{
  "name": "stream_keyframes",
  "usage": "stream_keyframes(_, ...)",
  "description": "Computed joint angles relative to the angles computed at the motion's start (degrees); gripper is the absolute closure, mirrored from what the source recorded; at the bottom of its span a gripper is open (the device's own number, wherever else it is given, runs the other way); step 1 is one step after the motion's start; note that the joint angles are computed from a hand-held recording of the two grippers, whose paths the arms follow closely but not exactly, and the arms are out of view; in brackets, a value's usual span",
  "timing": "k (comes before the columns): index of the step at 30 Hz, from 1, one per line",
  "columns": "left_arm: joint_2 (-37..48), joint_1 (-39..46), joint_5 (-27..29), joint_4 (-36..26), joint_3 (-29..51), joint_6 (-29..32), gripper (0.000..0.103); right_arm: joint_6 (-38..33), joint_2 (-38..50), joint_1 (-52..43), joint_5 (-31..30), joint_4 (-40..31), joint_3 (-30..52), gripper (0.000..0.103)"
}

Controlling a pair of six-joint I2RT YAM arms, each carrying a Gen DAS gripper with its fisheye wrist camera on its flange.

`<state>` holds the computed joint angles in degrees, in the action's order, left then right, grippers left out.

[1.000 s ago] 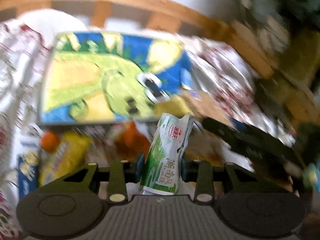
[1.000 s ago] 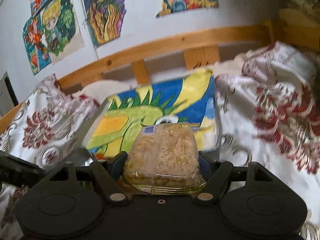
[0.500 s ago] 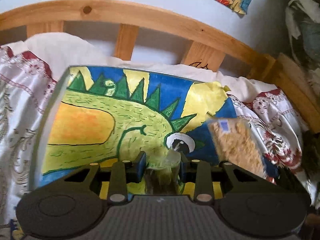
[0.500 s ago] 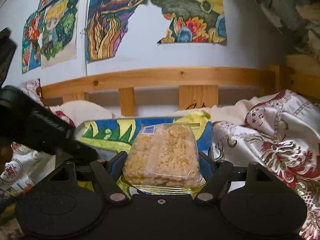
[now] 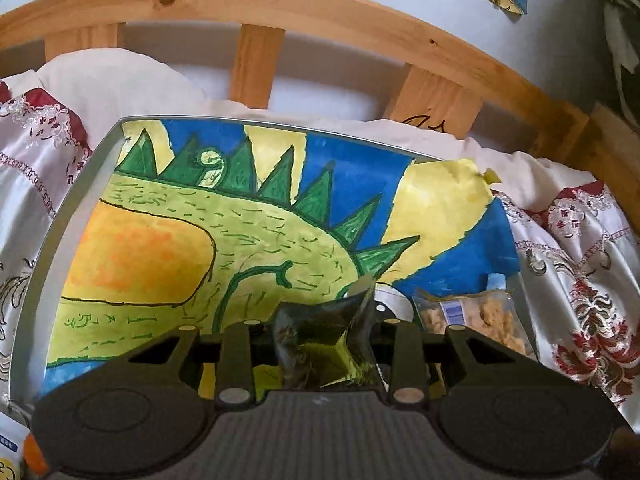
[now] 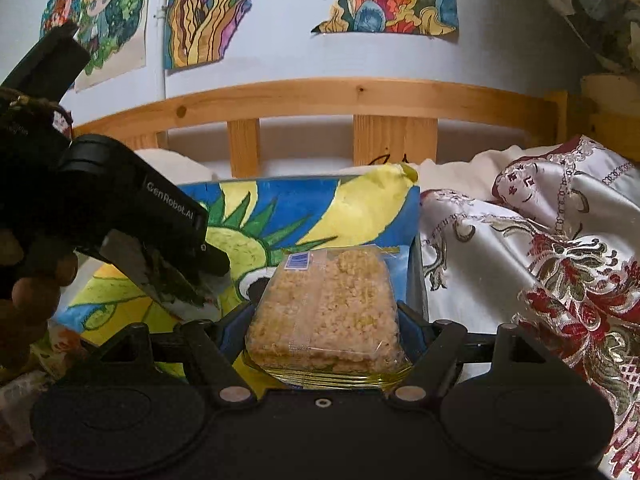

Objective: Organize snacks
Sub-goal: 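Lower both held snacks into the dinosaur tray and open both grippers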

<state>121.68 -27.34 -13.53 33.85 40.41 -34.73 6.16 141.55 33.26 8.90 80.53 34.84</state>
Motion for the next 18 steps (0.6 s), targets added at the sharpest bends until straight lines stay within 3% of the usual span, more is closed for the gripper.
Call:
stream_keyframes(4,0.11,-0.08,-1.19,-0.45,0.18,0.07,0.065,-0.55,0.10,0.28,0.73,0.24,-0.11,0.025)
stream_keyframes(7,0.04,0.47,-2.01,-1.01,0.18,-0.16,0.058,-1.45,-0.02,0.64,0.95,0.56,-0.24,0.021)
stream_keyframes(15,-0.80,1.34,-5.82,-0.48,-1.85,-1.52,0.022,-2.09,-0.34,1.24,1.81,2.14,-1.03,0.014)
stream_keyframes(18,-1.64,1.02,-7.80,0.83,-3.27,-1.45,0.015,-1.69,-0.96,1.42,1.85,3.12,-1.87,0.012)
